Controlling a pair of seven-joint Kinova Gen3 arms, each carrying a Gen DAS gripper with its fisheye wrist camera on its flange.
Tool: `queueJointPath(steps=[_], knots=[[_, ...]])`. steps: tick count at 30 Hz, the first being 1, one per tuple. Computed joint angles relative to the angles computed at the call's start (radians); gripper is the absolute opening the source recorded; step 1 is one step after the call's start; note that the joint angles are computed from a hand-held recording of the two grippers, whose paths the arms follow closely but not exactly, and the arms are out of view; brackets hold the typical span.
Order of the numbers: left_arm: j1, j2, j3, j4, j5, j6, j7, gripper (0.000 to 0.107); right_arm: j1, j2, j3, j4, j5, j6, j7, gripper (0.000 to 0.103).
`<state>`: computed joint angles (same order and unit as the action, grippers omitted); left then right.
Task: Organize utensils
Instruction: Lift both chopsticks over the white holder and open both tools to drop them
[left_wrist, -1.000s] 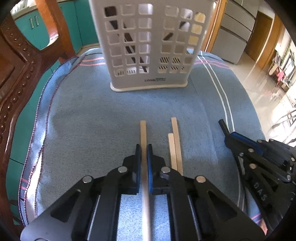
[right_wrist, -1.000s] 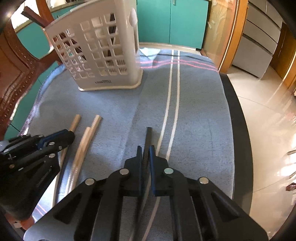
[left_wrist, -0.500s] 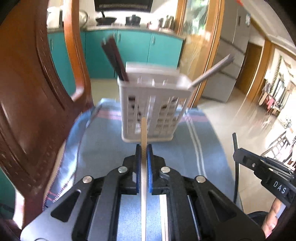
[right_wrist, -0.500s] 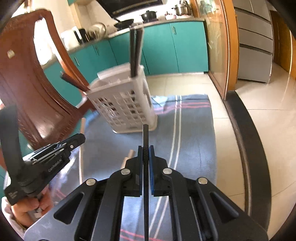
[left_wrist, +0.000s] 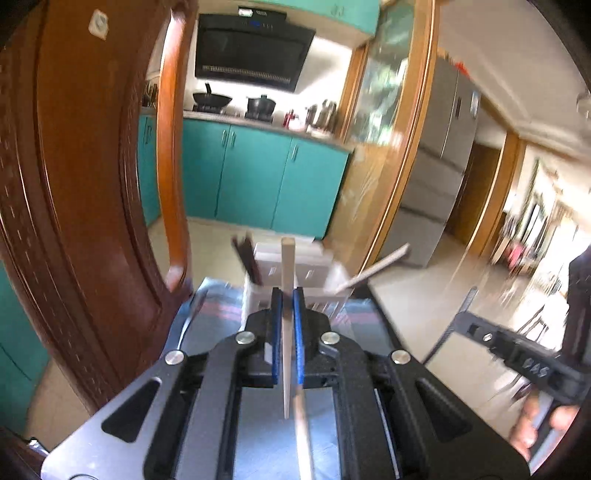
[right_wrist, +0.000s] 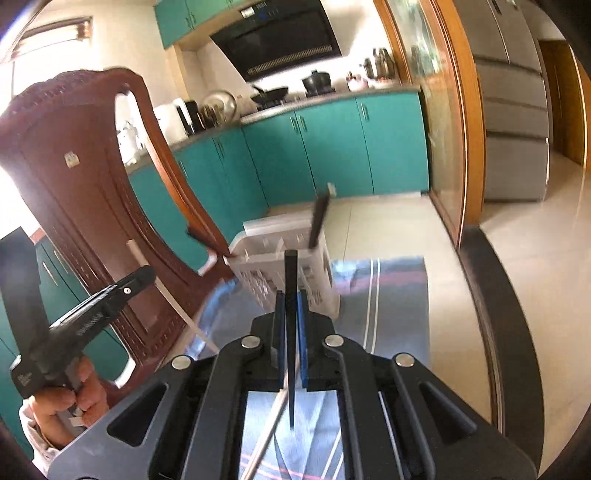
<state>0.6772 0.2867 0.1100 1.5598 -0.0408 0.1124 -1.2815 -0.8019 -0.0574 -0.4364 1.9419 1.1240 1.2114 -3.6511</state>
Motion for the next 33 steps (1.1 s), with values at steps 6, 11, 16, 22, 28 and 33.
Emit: queueJointPath(steps=[6, 11, 16, 22, 28, 33], knots=[[0.012, -0.02, -0.066, -0.024, 0.192, -0.128, -0.058, 0.007, 0.023, -0.016, 0.011, -0.073, 0.101, 0.062, 0.069, 0.007], [0.175, 0.043, -0.295, -0.06, 0.395, -0.273, -0.039, 0.007, 0.019, -0.006, 0.037, -0.093, 0.261, 0.111, 0.026, 0.007], [0.369, 0.174, -0.527, -0.094, 0.599, -0.435, -0.038, 0.007, 0.038, 0.057, 0.04, -0.067, 0.441, 0.209, -0.086, 0.007], [0.518, 0.308, -0.757, -0.228, 0.834, -0.27, -0.263, 0.008, 0.071, 0.129, 0.132, -0.096, 0.403, 0.096, -0.062, 0.007], [0.536, 0.367, -0.854, -0.304, 0.958, -0.106, -0.35, 0.009, 0.097, 0.168, 0.182, -0.091, 0.335, -0.011, -0.052, 0.007], [0.535, 0.336, -0.807, -0.268, 0.85, -0.14, -0.323, 0.027, 0.077, 0.152, 0.182, -0.068, 0.318, -0.002, -0.075, 0.037]])
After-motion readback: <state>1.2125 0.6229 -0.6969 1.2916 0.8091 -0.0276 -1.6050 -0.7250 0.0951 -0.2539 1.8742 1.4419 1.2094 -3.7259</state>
